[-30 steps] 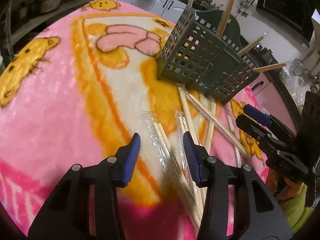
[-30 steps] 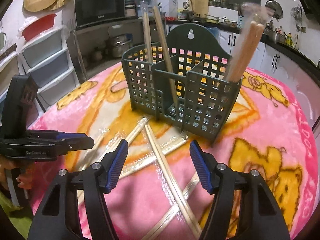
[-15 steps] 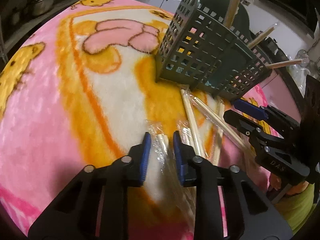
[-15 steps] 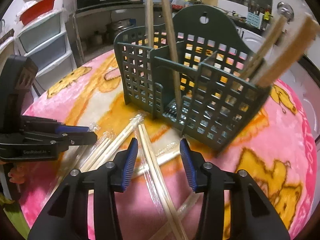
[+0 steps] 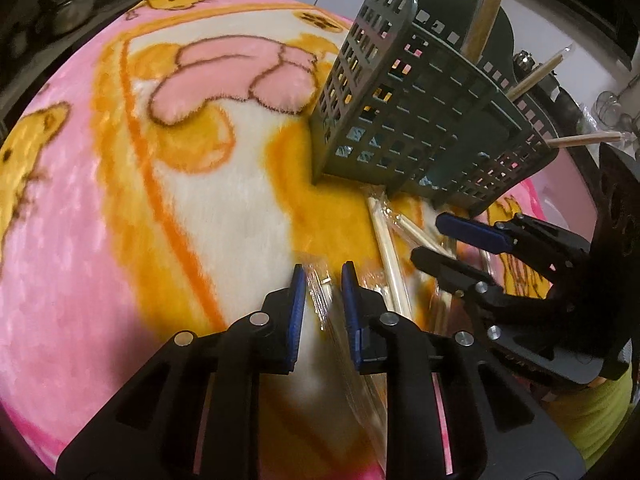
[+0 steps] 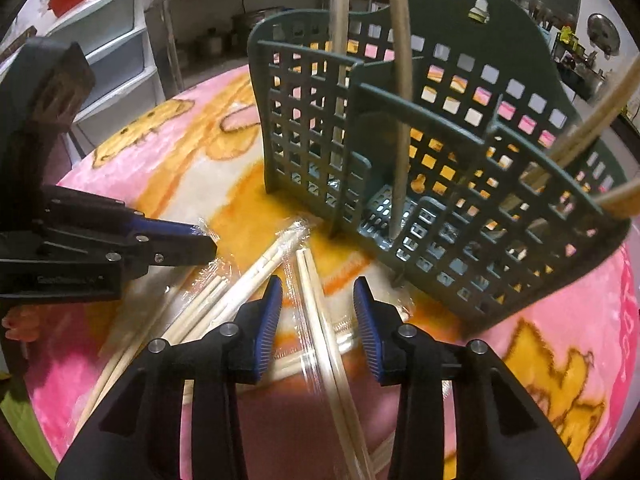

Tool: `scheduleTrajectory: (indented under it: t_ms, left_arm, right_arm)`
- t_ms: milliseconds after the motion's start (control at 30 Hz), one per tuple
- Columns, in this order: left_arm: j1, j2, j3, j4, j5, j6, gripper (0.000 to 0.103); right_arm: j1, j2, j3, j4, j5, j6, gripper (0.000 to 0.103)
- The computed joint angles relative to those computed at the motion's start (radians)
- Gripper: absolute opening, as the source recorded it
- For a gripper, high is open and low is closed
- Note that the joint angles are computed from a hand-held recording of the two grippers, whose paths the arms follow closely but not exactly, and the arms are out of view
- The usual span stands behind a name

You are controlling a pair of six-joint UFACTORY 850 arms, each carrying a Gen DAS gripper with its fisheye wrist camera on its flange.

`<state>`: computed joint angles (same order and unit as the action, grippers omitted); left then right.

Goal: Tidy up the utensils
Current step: 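Lower both tools onto wrapped chopsticks beside the holder and close both grippers, then lift the held chopsticks with both grippers and raise them above the holder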

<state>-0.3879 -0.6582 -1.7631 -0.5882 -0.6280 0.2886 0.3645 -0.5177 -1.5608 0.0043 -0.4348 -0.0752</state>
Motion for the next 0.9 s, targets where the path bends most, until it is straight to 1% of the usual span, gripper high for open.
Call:
scheduleTrajectory:
  t_ms: [133, 333, 400, 533, 633, 667, 800, 900]
  left_arm:
    - [-0.003, -0.028, -0.049, 0.037, -0.03, -0.028, 0.014]
    - [-0.003, -0.041, -0.065, 0.05, -0.026, -0.031, 0.01]
    - [-0.001, -0.048, -0.071, 0.038, -0.023, -0.029, 0.008]
    - [-0.003, -0.055, -0.081, 0.059, -0.017, -0.036, 0.005]
    - [-0.009, -0.054, -0.084, 0.087, -0.013, -0.048, 0.004]
    - [-0.008, -0.053, -0.083, 0.085, -0.013, -0.046, 0.003]
    - [-0.005, -0.044, -0.075, 0.066, 0.0, -0.028, 0.003]
    - [0.001, -0.012, -0.041, 0.033, 0.029, 0.007, 0.003]
  right_arm:
    - [0.008, -0.033, -0.04, -0.025, -0.026, 0.02, 0.035]
    - [0.003, -0.063, -0.077, -0.004, -0.035, 0.017, 0.035]
    - [0.003, -0.067, -0.083, -0.023, -0.034, 0.031, 0.034]
    - [0.009, -0.076, -0.095, -0.068, -0.03, 0.068, 0.027]
    - [0.016, -0.081, -0.104, -0.102, -0.024, 0.105, 0.013]
    - [0.016, -0.079, -0.105, -0.106, -0.022, 0.111, 0.01]
    - [0.011, -0.048, -0.078, -0.101, 0.003, 0.112, 0.01]
    - [0.009, -0.014, -0.052, -0.102, 0.031, 0.124, 0.009]
